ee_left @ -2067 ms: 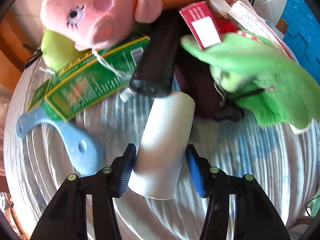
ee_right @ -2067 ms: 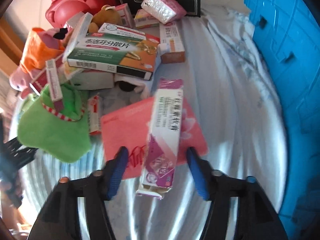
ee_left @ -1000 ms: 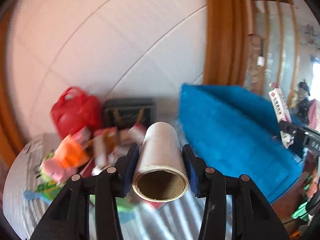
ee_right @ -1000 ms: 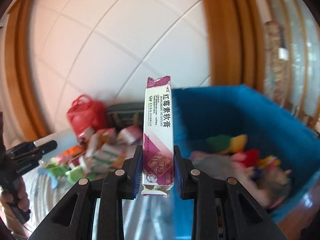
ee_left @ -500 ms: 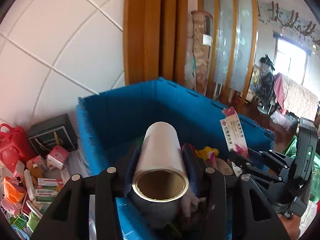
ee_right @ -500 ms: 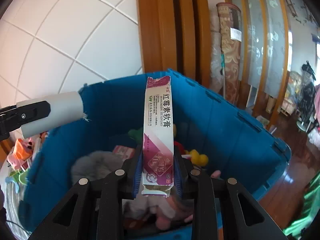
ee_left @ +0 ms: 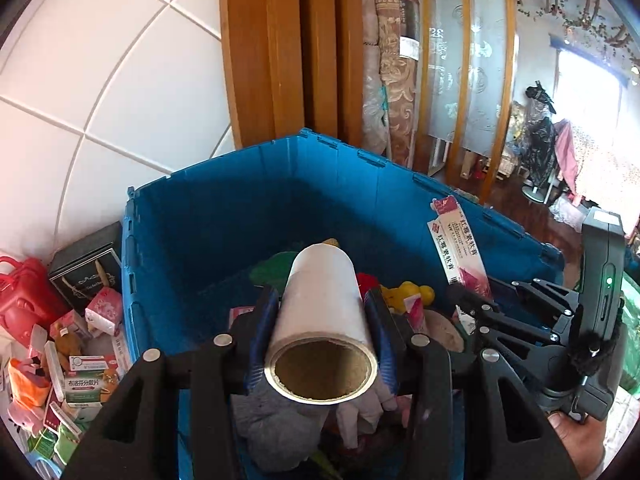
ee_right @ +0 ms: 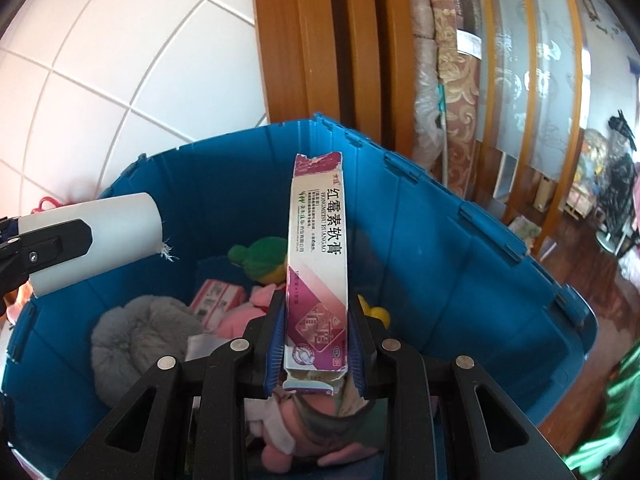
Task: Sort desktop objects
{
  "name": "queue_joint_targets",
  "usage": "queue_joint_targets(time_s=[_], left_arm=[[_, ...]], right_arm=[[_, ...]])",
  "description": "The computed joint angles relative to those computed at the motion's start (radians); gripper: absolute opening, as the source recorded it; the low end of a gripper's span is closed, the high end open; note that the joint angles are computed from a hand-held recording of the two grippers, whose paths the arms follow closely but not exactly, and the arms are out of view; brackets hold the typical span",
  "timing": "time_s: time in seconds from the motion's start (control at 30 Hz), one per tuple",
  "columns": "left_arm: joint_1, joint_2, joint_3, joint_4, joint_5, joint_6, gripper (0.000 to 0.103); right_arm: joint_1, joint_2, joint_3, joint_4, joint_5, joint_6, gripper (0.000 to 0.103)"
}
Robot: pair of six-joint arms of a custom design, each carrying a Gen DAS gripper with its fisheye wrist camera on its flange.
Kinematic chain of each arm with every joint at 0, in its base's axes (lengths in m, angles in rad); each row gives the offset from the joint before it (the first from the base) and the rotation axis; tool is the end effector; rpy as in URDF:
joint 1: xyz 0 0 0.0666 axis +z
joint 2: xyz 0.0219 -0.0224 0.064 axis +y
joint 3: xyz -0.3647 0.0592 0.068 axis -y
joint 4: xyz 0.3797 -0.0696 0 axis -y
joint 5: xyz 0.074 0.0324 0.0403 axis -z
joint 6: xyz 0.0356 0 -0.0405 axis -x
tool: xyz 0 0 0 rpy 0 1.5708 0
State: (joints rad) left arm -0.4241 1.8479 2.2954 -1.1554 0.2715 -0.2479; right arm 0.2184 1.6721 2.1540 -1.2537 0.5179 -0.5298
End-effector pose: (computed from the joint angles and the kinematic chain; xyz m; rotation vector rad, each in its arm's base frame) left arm 0.5533 -0.2607 0.5565 0.8851 2.1004 -0.4016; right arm 0.5291 0.0990 0.5892 0.5884 2.1505 -0.2045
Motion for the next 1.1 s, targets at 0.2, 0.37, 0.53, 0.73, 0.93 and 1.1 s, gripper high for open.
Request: queue_joint_targets(time_s=[0.2, 0.37, 0.53, 0.73, 0.93, 1.1], left_arm=[[0.001, -0.043, -0.063, 0.059, -0.038, -0.003, 0.068], [0.021, -0.111, -0.160, 0.166, -0.034, 0.013, 0.089], [0.053, -0.194, -0.267, 0.273, -0.031, 0.052, 0.093], [0.109, -0.332, -0.437, 0.441, -0.052, 0.079, 0.098], [0.196, -0.418, -0.531, 0.499, 0.007, 0.136, 0.102], [0.243, -0.425, -0.529, 0.425, 0.038, 0.108, 0.102]], right_arm=[[-0.004, 0.007, 0.008, 0.010, 0.007, 0.012, 0.077], [0.015, 0.020, 0.050, -0.004, 0.041, 0.018, 0.094], [0.063, 0.033, 0.096, -0.029, 0.098, 0.017, 0.103], [0.143, 0.071, 0.195, -0.102, 0.178, -0.028, 0.103], [0.237, 0.151, 0.365, -0.226, 0.261, -0.098, 0.103], [0.306, 0.265, 0.591, -0.376, 0.321, -0.149, 0.103]])
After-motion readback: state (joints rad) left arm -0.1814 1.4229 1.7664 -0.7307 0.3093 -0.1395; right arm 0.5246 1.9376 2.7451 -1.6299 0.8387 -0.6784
